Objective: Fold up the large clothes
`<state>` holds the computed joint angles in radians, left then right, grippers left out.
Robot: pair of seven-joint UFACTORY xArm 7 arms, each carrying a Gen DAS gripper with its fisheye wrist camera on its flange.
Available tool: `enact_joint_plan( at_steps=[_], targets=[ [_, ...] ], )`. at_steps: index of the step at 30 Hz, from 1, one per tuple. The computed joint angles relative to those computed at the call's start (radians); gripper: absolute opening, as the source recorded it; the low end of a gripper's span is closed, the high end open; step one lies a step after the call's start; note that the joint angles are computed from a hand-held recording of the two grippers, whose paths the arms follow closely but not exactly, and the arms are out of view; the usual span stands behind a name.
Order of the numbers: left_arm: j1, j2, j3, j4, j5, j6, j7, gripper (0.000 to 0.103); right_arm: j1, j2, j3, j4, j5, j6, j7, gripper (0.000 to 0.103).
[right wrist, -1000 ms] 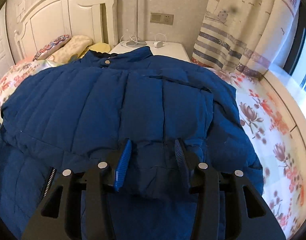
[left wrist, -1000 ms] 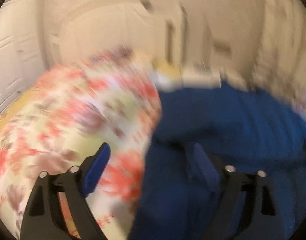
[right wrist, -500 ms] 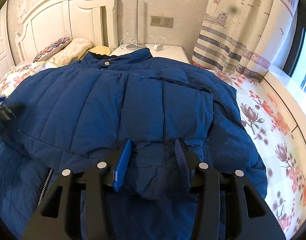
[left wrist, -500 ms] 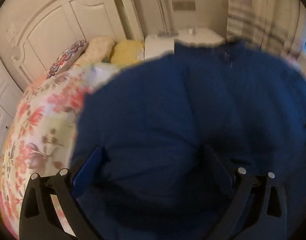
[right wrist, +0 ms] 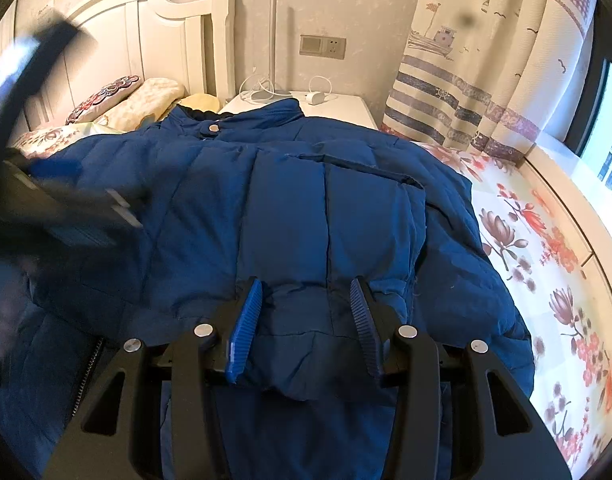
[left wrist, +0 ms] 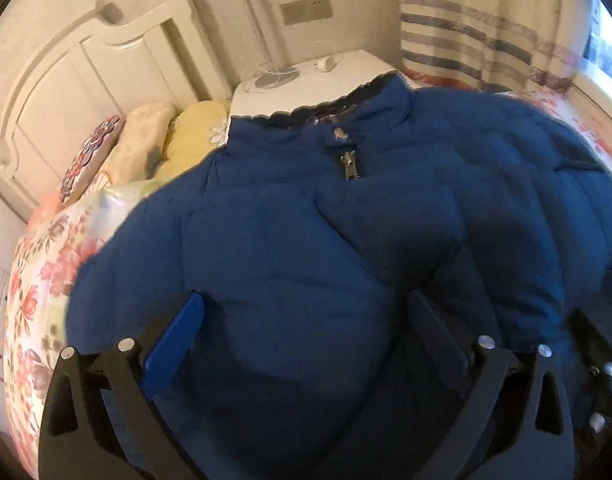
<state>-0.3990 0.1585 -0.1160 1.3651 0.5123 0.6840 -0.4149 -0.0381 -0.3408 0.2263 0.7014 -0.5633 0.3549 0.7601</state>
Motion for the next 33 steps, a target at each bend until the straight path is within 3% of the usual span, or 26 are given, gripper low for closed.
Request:
enact_joint_plan(
  at_steps=[2,3,5,6,9,10,11,12,14,18,21,24,27,29,31,33],
  targets=[
    [0.015,0.003,-0.007,0.023,-0.075,0.022,0.041,0.1,-0.002,-0.002,0.003,-0.001,-0.006,0.001,0.003,0.044],
    [0.046,-0.009,-0.024,0.018,-0.122,-0.014,0.063,0.1,-0.002,-0.001,0.003,0.0,-0.007,0.003,0.004,0.044],
    [0.034,-0.02,0.005,0.013,-0.098,-0.054,0.034,0.1,-0.001,-0.003,0.002,-0.001,-0.008,0.004,0.003,0.044],
    [0.032,-0.012,0.015,0.037,-0.062,-0.044,0.003,0.1,-0.001,-0.003,0.001,-0.002,-0.008,0.002,0.004,0.044],
    [0.051,0.084,0.028,0.16,-0.101,0.045,0.035,0.101,0.0,-0.002,0.0,-0.001,-0.006,0.001,0.003,0.044],
    [0.049,0.133,0.042,0.213,-0.147,0.101,0.069,0.101,-0.001,-0.003,0.002,-0.002,-0.008,0.001,0.004,0.044],
    [0.085,0.152,0.015,0.236,-0.223,0.116,0.124,0.101,-0.003,-0.003,0.004,-0.001,-0.012,0.003,0.005,0.044],
    [0.122,0.154,-0.006,0.229,-0.296,0.095,0.166,0.101,-0.004,-0.002,0.005,0.0,-0.015,0.005,0.007,0.044],
    [0.122,0.133,0.009,0.215,-0.348,0.089,0.206,0.101,-0.003,-0.001,0.004,0.0,-0.016,0.002,0.01,0.044],
    [0.149,-0.097,0.034,-0.062,-0.353,-0.122,0.177,0.1,0.0,0.001,0.003,-0.001,-0.013,-0.003,0.013,0.044],
    [0.209,-0.262,0.02,-0.258,-0.206,-0.185,0.036,0.1,0.0,0.001,0.002,-0.001,-0.013,-0.004,0.013,0.044],
    [0.234,-0.301,0.014,-0.337,-0.184,-0.145,0.062,0.101,-0.001,0.0,0.002,-0.002,-0.014,-0.003,0.012,0.044],
    [0.234,-0.298,0.04,-0.402,-0.27,-0.241,0.155,0.101,-0.006,0.003,0.009,0.002,-0.025,0.004,0.018,0.044],
    [0.25,-0.298,0.024,-0.389,-0.271,-0.213,0.151,0.101,0.007,0.01,-0.003,0.008,-0.009,0.005,0.002,0.045],
    [0.259,-0.311,0.0,-0.355,-0.241,-0.119,0.095,0.1,0.055,0.005,-0.061,0.0,0.08,-0.011,-0.075,0.046],
    [0.246,-0.41,-0.004,-0.422,-0.262,-0.124,0.097,0.1,0.097,-0.036,-0.098,-0.006,0.189,0.036,-0.144,0.046]
  ],
)
